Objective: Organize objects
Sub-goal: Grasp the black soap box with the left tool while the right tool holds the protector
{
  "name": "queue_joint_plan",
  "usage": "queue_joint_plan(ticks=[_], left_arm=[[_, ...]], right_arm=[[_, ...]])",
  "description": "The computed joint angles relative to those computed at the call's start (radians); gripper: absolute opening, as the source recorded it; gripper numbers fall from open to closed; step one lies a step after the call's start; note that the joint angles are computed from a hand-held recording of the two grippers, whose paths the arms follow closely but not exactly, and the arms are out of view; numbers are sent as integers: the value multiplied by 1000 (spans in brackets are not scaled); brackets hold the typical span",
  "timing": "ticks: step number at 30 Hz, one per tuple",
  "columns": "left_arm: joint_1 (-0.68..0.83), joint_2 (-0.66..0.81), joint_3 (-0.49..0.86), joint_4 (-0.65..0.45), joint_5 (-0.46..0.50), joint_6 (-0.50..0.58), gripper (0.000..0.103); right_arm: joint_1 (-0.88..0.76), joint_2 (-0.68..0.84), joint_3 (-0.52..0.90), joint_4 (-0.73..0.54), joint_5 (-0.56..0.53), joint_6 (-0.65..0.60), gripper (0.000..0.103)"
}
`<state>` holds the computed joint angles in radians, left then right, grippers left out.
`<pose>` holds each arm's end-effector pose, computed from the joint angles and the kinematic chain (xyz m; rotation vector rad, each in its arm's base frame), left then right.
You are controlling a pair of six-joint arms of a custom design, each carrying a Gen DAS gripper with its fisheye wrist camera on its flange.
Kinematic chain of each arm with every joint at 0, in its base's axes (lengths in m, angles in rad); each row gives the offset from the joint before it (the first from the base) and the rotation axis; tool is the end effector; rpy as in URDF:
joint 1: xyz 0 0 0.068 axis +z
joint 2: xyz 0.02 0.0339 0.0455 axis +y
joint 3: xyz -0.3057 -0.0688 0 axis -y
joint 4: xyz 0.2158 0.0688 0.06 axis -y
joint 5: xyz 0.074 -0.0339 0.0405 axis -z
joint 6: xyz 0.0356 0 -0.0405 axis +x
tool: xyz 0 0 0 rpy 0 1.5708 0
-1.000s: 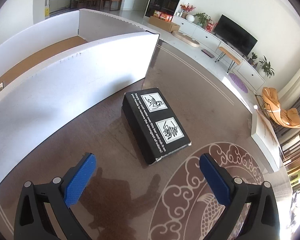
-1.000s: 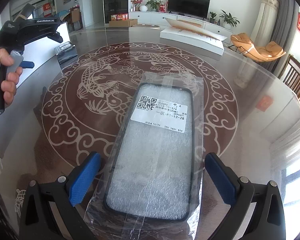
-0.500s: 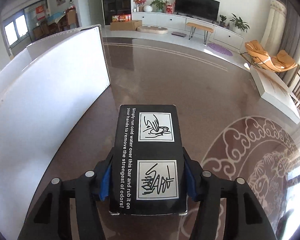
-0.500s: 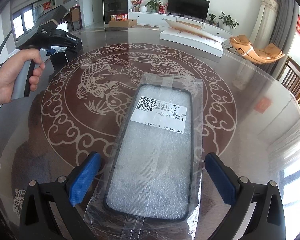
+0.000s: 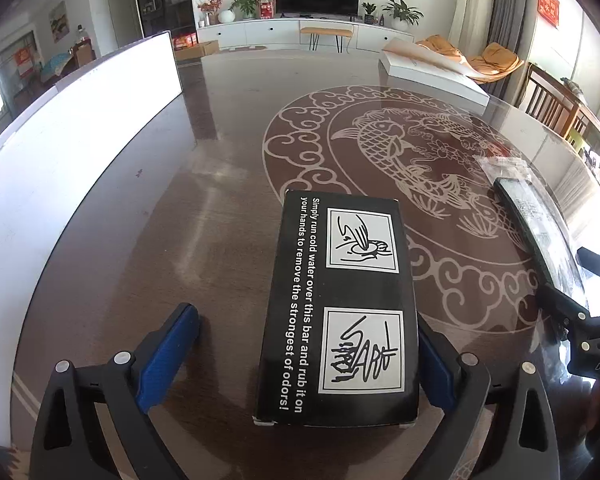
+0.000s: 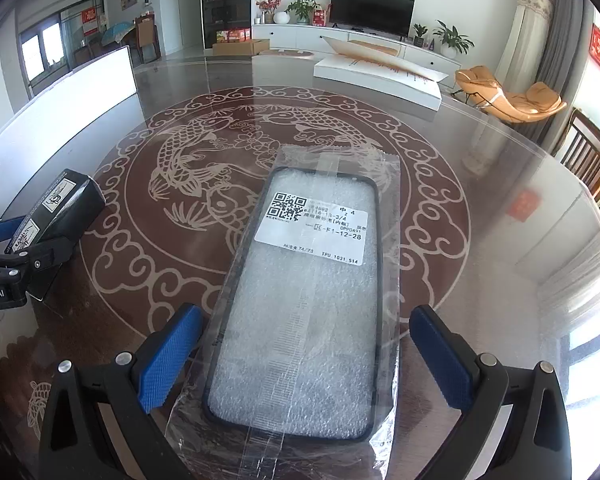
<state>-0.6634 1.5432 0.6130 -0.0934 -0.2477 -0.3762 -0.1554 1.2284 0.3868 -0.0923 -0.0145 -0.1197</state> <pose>0.1985 -0.1441 0.1893 0.2764 2.5331 -0.0798 0.1691 -0.0260 0.1924 0.0388 2.5068 -0.0953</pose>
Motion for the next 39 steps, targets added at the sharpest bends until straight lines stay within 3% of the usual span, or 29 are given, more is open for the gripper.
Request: queue_joint_plan(ticks=[16, 24, 35, 39], left_arm=[[-14, 9, -16, 24, -3, -11, 103], [-12, 8, -16, 25, -2, -9, 103], [-11, 8, -17, 25, -1, -7, 103], [-11, 8, -17, 26, 0, -7, 103]], right_arm=[[-4, -9, 1, -10, 6, 7, 103], [-61, 21, 18, -25, -66, -5, 103], [-63, 32, 40, -60, -69, -16, 103], [-67, 89, 133, -191, -76, -56, 103]])
